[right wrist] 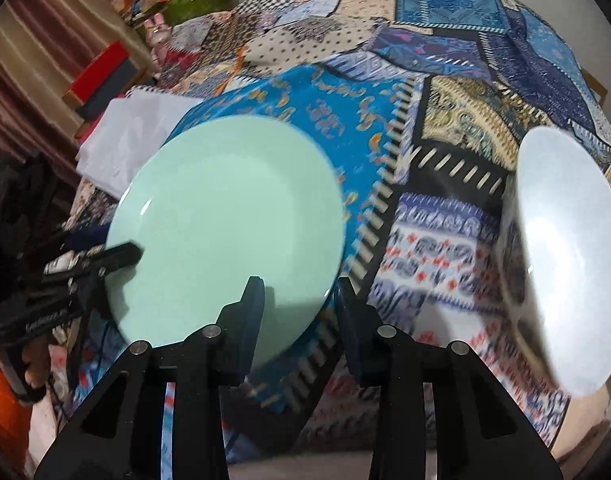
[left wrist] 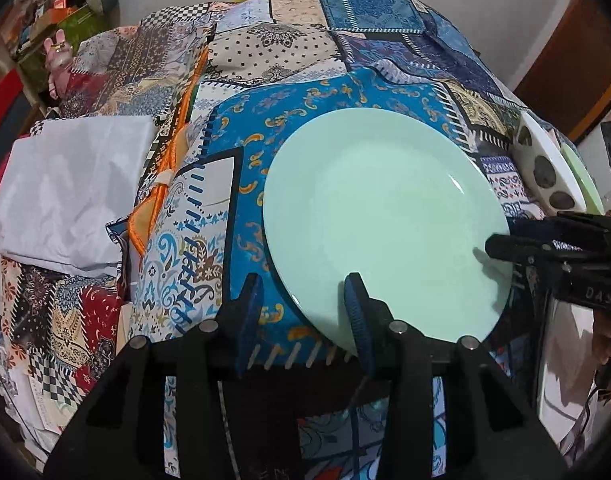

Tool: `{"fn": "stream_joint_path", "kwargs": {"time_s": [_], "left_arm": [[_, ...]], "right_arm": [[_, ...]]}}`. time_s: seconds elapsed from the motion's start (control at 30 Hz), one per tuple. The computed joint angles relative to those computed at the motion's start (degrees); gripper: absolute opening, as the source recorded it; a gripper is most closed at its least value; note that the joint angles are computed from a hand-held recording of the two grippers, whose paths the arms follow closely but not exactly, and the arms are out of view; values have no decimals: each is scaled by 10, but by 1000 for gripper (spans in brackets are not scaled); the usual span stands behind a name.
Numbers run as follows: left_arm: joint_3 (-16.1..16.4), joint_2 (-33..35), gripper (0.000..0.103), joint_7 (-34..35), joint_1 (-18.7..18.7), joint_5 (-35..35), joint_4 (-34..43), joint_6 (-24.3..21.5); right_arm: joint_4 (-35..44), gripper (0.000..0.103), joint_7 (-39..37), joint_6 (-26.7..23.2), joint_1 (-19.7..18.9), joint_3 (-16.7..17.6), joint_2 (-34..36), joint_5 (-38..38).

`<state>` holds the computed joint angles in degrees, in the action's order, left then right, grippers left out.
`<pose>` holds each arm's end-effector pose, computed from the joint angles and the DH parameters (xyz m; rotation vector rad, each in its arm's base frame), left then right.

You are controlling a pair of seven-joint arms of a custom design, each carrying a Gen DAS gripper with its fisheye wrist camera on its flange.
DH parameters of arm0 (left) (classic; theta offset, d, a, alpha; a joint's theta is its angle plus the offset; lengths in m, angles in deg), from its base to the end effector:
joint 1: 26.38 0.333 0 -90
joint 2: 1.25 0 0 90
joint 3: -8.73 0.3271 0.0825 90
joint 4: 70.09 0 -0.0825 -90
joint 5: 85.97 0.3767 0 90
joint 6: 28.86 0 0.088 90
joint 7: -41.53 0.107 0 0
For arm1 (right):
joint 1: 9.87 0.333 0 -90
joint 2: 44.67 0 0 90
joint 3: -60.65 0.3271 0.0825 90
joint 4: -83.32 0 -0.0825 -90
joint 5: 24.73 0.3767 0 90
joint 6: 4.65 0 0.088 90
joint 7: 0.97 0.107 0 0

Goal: Organize plates and bowls
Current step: 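Lift the mint green plate off the quilt with both grippers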

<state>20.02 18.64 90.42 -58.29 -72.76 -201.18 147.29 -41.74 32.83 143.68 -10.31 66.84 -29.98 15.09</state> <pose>0.5237 -0.2189 0.2651 -2.1219 1.9111 -0.5682 0.5672 0.0440 0.2993 -2.3165 1.3701 0.0232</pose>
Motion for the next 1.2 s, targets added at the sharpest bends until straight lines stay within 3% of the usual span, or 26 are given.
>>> {"fn": "stream_joint_path", "kwargs": {"time_s": [0.17, 0.37, 0.47, 0.5, 0.53, 0.7, 0.77, 1.2], "left_arm": [[4, 9, 42, 4, -2, -8, 5, 12], [-29, 17, 46, 47, 28, -61, 10, 25], [11, 21, 46, 51, -18, -61, 12, 30], [43, 22, 46, 38, -52, -52, 14, 22], [55, 22, 46, 34, -65, -52, 17, 17], [-6, 7, 46, 54, -4, -91, -2, 42], [-6, 1, 45, 63, -7, -103, -8, 45], [163, -43, 42, 23, -202, -92, -55, 61]], "right_arm": [[17, 32, 4, 5, 4, 6, 19, -15], [0, 33, -22, 22, 0, 15, 8, -12], [-3, 30, -26, 22, -1, 13, 5, -7], [-4, 29, -28, 20, -2, 13, 3, -3], [-6, 27, -28, 17, -3, 12, 1, 0], [-21, 26, -42, 4, -3, 6, -16, 19], [-27, 26, -49, 3, -2, 2, -23, 29], [-74, 25, -109, -15, 10, -36, -86, 106]]}}
